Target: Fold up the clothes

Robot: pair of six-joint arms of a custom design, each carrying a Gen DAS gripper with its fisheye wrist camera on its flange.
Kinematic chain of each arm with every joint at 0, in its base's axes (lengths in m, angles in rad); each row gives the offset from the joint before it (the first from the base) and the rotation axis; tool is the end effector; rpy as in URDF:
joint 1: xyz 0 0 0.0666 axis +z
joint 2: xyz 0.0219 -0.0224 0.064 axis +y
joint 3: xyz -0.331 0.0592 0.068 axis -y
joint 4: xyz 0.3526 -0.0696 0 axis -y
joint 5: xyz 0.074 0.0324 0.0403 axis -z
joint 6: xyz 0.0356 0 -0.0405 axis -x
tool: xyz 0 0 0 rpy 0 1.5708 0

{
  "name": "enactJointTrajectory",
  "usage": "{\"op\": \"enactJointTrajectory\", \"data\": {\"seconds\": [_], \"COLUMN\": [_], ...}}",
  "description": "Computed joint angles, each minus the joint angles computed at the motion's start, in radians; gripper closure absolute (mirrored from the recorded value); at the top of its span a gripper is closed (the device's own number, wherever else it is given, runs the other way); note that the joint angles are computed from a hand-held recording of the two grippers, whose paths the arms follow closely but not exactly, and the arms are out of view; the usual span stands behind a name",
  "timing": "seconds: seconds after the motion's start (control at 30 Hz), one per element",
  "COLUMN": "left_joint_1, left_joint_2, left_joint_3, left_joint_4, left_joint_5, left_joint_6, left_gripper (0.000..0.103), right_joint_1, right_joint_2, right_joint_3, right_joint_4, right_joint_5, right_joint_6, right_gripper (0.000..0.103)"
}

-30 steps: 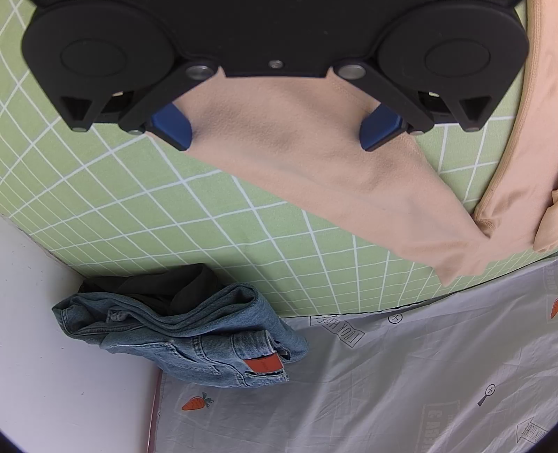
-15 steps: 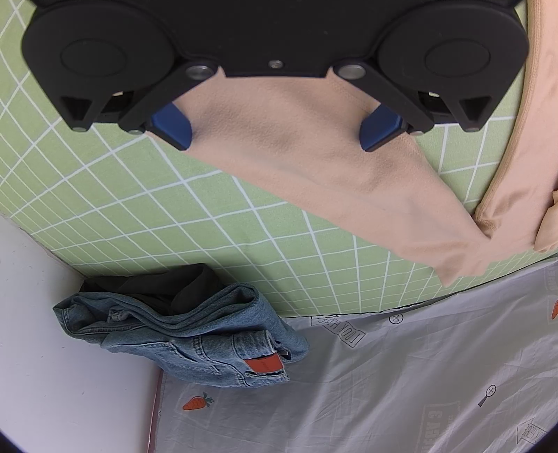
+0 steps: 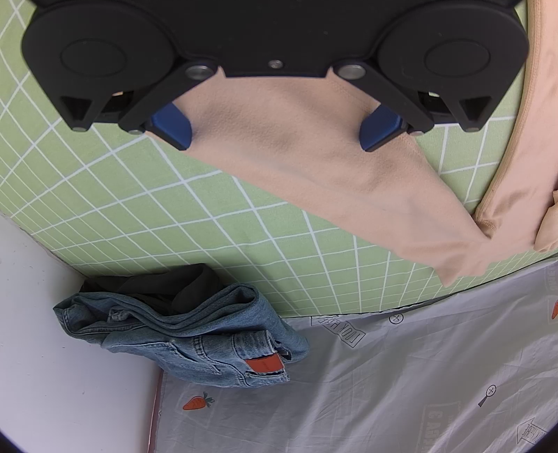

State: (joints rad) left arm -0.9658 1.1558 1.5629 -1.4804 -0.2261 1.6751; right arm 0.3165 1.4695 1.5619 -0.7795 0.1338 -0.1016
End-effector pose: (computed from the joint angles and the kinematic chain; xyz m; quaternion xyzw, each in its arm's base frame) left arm 0.1917 -0.2639 0.5049 -0.3605 0.8935 -0.2099 0.1665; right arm 0.4687 0.1481 0.4298 -0.0683 0.8998 0.0294 0.4299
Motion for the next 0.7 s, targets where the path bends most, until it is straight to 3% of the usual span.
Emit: {"op": "enactJointTrajectory", "data": {"seconds": [0.1, 0.37, 0.53, 0.7], "left_joint_1": [0.005, 0.045, 0.123, 0.22], "left_joint_2": [0.038, 0.082, 0.083, 0.126], "left_joint_3": [0.056, 0.171, 0.169, 0.204], "left_joint_4": [-0.074, -0.146, -0.052, 0.018], "left_joint_5": [-0.003, -0.099, -0.1, -0.075], "left_joint_6": [-0.045, -0.17, -0.247, -0.375], "left_gripper": [0.083, 0.071, 0.071, 0.074], "right_joint_1": [0.0, 0.001, 0.0, -0.001], "right_joint_2": [0.0, -0.001, -0.001, -0.001], "right_joint_3": [-0.001, -0.002, -0.002, -0.001], "right_joint_4": [0.0, 0.001, 0.001, 0.001], "right_joint_5": [0.0, 0.001, 0.0, -0.001], "right_joint_6": [0.0, -0.001, 0.0, 0.001], "right_gripper": [0.0, 0.0, 0.0, 0.0]}}
